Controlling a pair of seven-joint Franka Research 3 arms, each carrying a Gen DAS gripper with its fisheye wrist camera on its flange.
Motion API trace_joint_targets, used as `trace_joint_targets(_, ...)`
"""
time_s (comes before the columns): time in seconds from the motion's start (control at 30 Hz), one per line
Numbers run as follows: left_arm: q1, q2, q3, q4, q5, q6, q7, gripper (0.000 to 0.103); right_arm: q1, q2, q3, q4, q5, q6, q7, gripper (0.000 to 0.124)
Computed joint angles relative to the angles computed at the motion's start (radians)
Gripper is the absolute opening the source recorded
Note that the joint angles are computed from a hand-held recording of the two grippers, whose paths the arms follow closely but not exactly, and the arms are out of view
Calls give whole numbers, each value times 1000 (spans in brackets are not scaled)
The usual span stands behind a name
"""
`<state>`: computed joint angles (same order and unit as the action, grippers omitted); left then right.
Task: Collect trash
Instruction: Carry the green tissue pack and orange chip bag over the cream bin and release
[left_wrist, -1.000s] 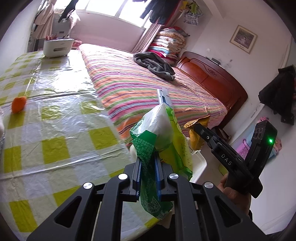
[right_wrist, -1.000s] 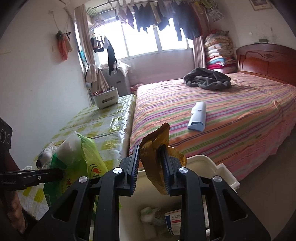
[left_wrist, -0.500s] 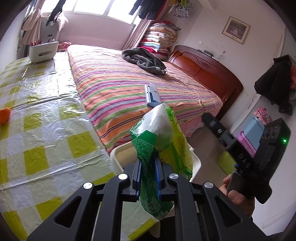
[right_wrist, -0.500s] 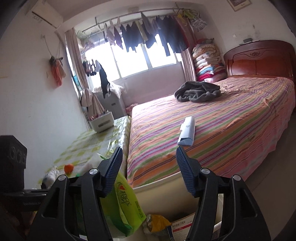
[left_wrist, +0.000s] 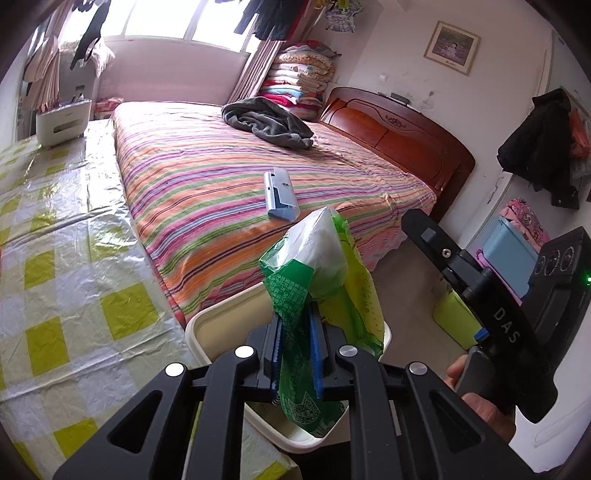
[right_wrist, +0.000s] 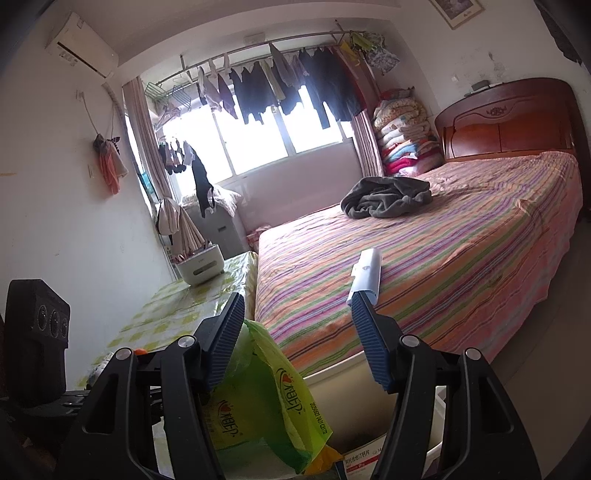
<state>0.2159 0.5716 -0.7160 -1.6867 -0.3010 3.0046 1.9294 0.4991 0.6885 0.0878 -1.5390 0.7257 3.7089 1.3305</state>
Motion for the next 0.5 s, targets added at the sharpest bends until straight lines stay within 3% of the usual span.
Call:
trace_joint_targets(0.1,-16,2,15,6,14,3,-7,18,-6,-2,4,-8,-9,15,9,60)
trace_joint_targets(0.13,-18,1,16,5,18,6,-7,27,-5,-4,3,-11,-6,14,7,60)
trace_joint_targets(0.17,-21,-1,19,0,20,14,-11,46,-6,-4,4,-13,-8,14,8,60)
trace_joint_targets(0.27,-27,-13,24,-35,39,101,-37,74,-7,-4,4,-14,-12,15,9,60)
trace_joint_targets(0.37,-45,-34,56,-62,77,157,-85,80,-10,-7,8,-17,-16,13,14,60)
trace_joint_targets(0.5,-22,-56,59,-90,118,158,-135,80,-5,-6,4,-7,-18,-6,9,60)
